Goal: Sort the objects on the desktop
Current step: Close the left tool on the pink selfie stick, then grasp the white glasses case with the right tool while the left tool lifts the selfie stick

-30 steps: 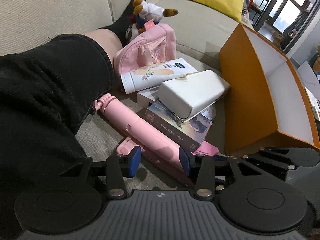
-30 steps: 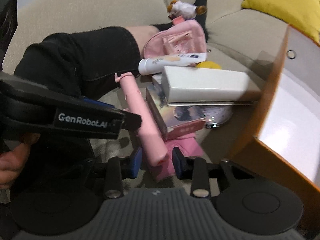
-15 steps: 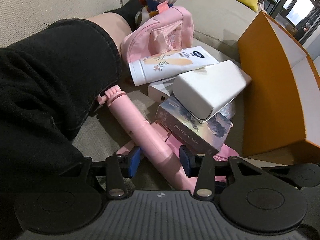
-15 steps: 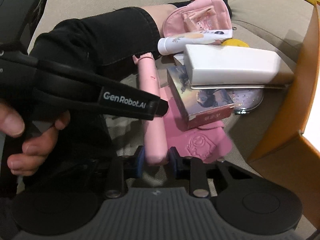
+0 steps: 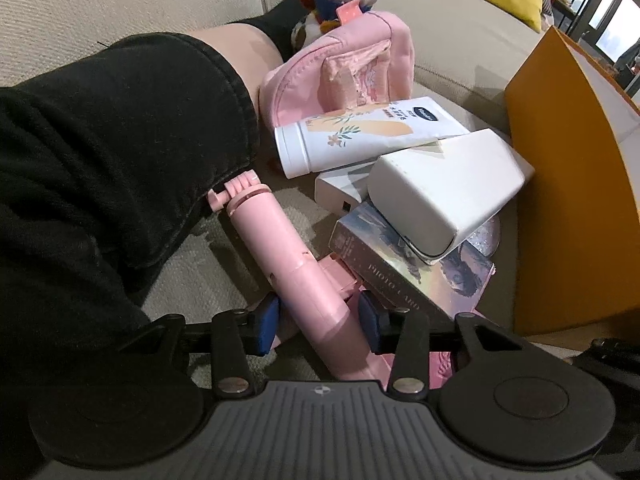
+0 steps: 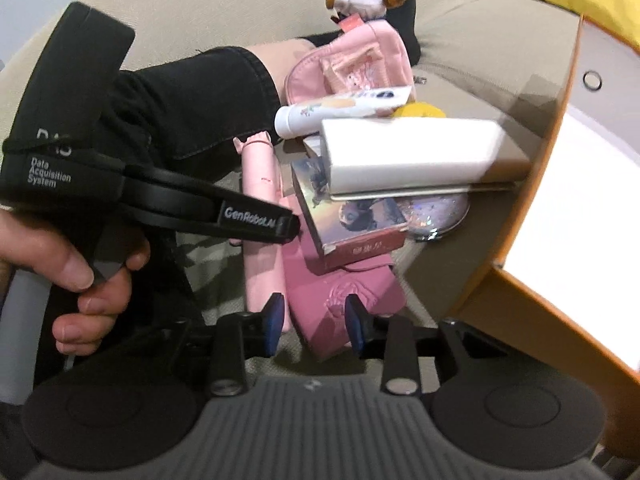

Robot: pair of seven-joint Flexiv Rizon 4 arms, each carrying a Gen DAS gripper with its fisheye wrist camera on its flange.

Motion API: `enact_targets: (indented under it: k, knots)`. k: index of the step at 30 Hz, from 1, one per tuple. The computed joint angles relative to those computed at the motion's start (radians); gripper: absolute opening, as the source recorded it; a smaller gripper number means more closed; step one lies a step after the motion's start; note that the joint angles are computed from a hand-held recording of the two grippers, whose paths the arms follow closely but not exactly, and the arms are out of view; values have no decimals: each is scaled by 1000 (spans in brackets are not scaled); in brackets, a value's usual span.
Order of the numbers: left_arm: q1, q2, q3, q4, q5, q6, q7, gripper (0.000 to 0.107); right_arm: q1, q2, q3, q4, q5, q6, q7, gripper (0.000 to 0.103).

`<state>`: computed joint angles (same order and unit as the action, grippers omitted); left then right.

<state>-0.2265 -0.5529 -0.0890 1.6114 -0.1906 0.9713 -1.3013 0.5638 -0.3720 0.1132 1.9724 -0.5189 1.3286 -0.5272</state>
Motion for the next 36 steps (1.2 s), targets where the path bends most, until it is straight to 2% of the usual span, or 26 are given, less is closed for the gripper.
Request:
enact_targets:
  k: [2, 5, 8, 12, 15, 21, 25, 26, 31, 36]
  knots:
    - [6, 13, -3, 14, -5, -2, 7, 46, 17, 15, -26, 10, -40, -1, 19, 36]
    - [8, 39, -6, 47, -8, 40, 20, 36, 23, 35, -47, 15, -98, 7, 39, 34]
    - [33, 67, -28, 83, -41, 79, 62, 33, -5, 40, -20, 3, -98, 7, -7, 33]
    - [48, 93, -36, 108, -73, 90, 97, 31, -5, 47, -20, -33, -161, -60, -78, 33]
    - [51, 100, -47, 117, -103, 100, 114, 31, -36, 41, 18, -74, -152, -106, -251, 34]
    - [79, 127, -82, 152, -191, 131, 193, 31, -55, -3, 51, -192, -119, -332, -673, 34]
    - [92, 133, -103, 151, -254, 128, 246, 31, -65, -51, 65, -269, -71, -438, -959, 48]
    - [98, 133, -112, 148, -276, 125, 264, 31, -63, -67, 61, -289, -70, -463, -1019, 49]
    - [99, 113, -110, 111, -329, 98, 282, 31, -44, -128, 39, -359, -69, -532, -1215, 50]
    - [99, 97, -119, 93, -349, 117, 317, 31, -35, -171, 19, -396, -69, -528, -1327, 54]
